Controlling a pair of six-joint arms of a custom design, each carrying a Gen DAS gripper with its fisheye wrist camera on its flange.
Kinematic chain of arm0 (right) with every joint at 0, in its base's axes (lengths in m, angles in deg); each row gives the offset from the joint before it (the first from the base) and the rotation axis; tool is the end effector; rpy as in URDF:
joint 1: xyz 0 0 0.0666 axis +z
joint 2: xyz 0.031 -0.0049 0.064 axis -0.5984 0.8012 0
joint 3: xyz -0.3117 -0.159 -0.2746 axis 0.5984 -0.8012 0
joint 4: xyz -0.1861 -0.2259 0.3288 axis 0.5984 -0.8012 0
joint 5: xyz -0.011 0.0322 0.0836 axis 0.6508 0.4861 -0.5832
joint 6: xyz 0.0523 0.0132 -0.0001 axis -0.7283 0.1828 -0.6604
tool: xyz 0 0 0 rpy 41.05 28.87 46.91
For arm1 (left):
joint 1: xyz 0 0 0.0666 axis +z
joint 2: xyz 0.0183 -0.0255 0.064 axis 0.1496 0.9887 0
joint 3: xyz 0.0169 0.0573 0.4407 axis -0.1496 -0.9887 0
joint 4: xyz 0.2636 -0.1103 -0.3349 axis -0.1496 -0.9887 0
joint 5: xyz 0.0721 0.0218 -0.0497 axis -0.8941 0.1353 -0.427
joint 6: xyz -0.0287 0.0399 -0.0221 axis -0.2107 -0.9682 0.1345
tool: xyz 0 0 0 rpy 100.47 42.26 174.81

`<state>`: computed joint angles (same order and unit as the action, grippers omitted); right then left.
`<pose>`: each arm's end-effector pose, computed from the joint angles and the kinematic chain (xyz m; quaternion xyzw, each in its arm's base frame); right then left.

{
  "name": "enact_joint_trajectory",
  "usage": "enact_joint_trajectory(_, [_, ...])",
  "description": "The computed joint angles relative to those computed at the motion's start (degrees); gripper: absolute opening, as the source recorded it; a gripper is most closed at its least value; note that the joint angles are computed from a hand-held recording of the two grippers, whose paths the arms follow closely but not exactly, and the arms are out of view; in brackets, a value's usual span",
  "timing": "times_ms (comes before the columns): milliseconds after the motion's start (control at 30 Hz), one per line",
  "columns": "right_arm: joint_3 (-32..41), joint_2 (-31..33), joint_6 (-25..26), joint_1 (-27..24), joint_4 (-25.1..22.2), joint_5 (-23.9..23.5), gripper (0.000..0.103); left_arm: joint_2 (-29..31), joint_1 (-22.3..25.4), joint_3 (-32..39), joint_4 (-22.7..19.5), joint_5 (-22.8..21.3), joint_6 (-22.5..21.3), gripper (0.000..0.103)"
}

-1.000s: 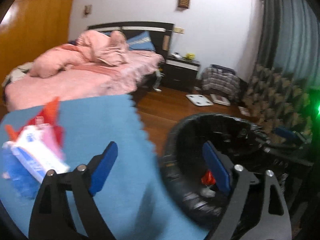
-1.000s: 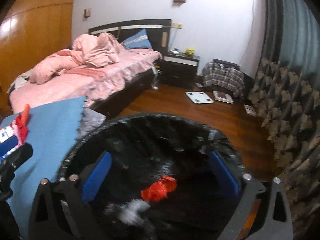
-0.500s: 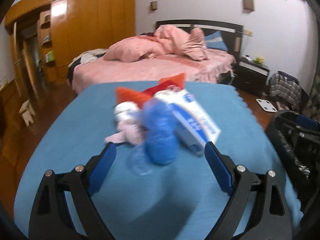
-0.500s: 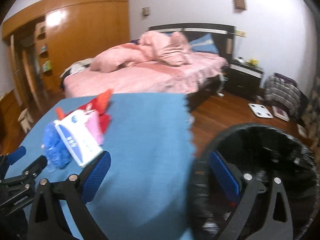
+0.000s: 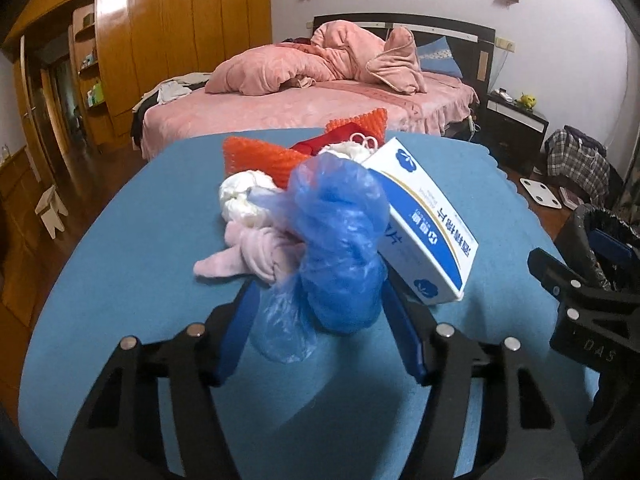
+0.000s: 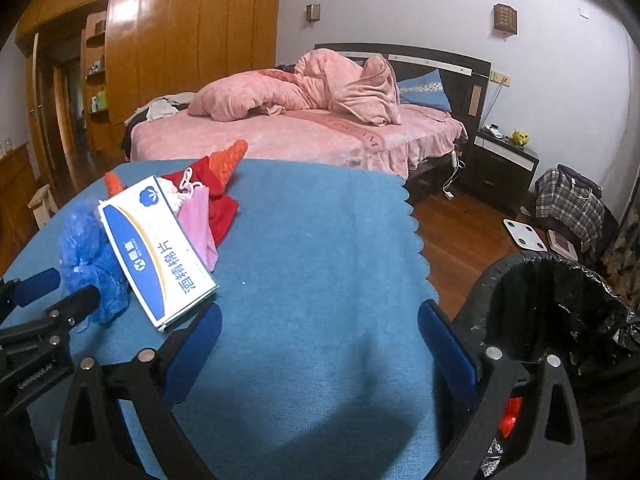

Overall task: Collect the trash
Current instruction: 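Grasp the blue plastic bag with the left gripper while the right gripper grasps the alcohol-pad box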

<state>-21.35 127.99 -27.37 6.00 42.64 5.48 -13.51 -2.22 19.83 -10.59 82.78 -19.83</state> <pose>0.3771 0.3160 0.3535 0.0787 0.8901 -0.0562 0.4454 0.4159 -0.0810 0.3601 0.1116 0.9066 -0.0397 0.4051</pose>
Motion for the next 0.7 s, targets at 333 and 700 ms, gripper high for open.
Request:
enact_joint_trajectory(333, [0.1, 0.4, 0.5, -0.3, -0.3, -0.8, 0.094, 2.5, -0.1, 1.3, -2.9, 2.0, -1.3, 0.018])
enact_joint_trajectory(700, [-0.3, 0.4, 3.9, 0.0, 3.9, -3.0, 0.094, -2.4, 1.7, -2.3, 2.5, 1.8, 1.1, 0.015])
